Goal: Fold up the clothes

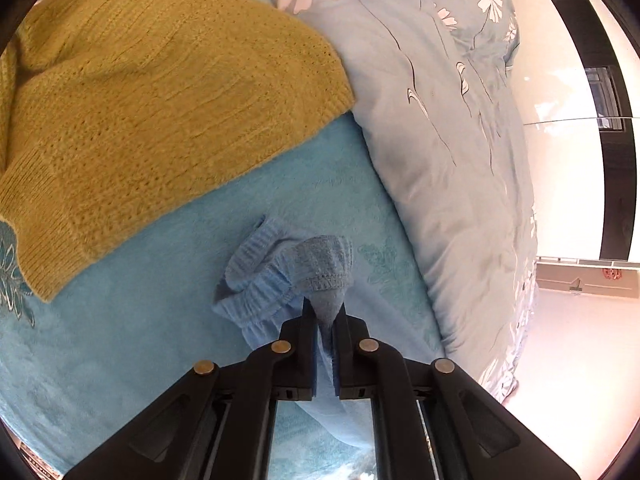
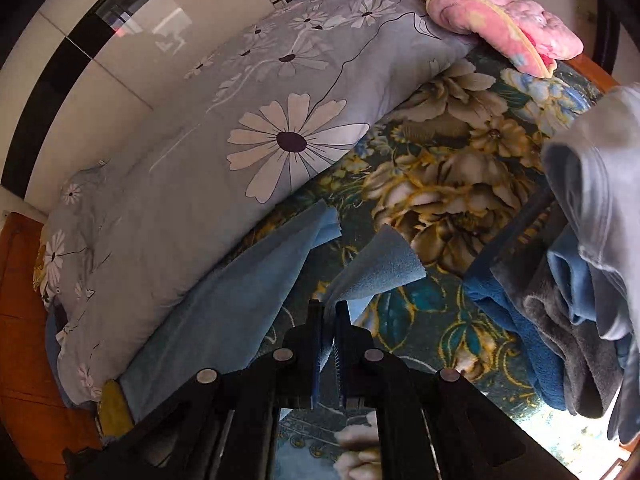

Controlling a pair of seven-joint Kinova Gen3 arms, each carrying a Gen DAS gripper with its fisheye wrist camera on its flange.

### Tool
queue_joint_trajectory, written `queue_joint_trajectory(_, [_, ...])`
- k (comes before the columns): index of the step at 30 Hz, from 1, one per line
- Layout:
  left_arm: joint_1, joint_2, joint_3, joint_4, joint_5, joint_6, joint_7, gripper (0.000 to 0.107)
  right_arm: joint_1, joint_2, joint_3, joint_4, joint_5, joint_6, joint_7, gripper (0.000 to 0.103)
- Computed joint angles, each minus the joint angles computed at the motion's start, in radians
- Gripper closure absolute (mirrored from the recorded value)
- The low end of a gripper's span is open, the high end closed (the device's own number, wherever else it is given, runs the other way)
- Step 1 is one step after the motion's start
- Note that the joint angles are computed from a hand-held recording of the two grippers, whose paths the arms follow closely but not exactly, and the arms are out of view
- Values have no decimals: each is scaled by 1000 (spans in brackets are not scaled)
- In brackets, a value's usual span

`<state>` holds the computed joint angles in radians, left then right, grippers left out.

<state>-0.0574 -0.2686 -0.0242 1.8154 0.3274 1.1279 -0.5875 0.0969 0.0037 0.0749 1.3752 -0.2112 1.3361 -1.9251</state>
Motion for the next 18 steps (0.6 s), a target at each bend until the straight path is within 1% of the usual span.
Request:
queue_joint_trajectory(4, [0,72,9,-32,-19,-8,-8,102,-47,126,-36,-46,48,-43,-22,97])
queue_joint_trajectory(7, [1,122,13,-46,-31,-16,-15,102,-85,241,-53,-146,94,-18,-36,97])
queue_joint_trajectory(10, [-2,168,10,-51,-34,-27,-34,102,-117,348,-62,-256,127,29,-42,97])
queue_joint_trajectory(14, [2,211,17,-51,-47,-43,-66,101,-147,450,-67,-351,161,70,-36,97])
queue_joint_trajectory(15, [2,213,16,-46,-41,-49,-82,99,-155,467,-66,-362,170,76,-36,96])
queue_joint_trajectory(17, [-1,204,8,-28,-13,-69,-118,88,-164,487,-67,-365,182,74,-33,94])
queue_joint_trajectory(18, [-3,198,4,-25,-1,-64,-129,76,-169,492,-67,-362,189,71,-28,93])
